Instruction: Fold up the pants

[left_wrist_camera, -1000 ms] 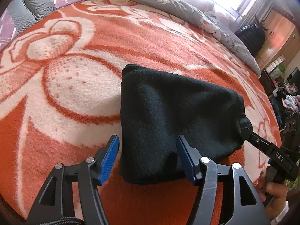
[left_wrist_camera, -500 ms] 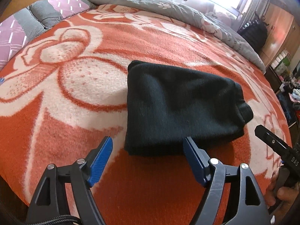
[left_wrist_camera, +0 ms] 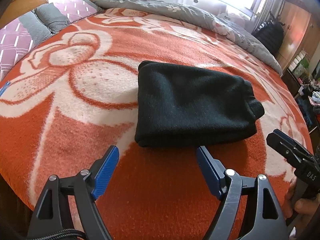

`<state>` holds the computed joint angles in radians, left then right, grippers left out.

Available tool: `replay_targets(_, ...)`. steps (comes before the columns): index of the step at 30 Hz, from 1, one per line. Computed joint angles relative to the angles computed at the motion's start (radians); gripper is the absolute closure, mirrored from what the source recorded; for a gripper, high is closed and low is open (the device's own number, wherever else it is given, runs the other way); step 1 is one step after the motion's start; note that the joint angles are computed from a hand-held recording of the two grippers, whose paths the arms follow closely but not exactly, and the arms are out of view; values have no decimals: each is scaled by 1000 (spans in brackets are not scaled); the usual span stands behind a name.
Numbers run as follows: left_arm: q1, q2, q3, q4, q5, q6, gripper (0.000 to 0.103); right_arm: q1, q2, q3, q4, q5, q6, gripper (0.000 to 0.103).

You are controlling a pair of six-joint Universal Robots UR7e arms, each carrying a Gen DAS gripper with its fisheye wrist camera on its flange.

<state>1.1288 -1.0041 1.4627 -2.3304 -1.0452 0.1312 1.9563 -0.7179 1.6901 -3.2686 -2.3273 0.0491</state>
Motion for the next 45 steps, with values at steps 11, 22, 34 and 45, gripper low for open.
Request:
replay_targets(11,-17,-43,57,-57,21,33,22,34,25,0,-4,-31,-48,17)
replay_targets(22,-64,-74,176,-291,101,184,19,68,70,-15,-117,-83,-186,16)
replay_targets(34,-45,-30,191,-374,95,226,15,44,133,-39,-277,-84,-276,13)
replay_targets(45,-34,13,188,-463,97,292,14,8,169,-66,-319,-73,-301,13)
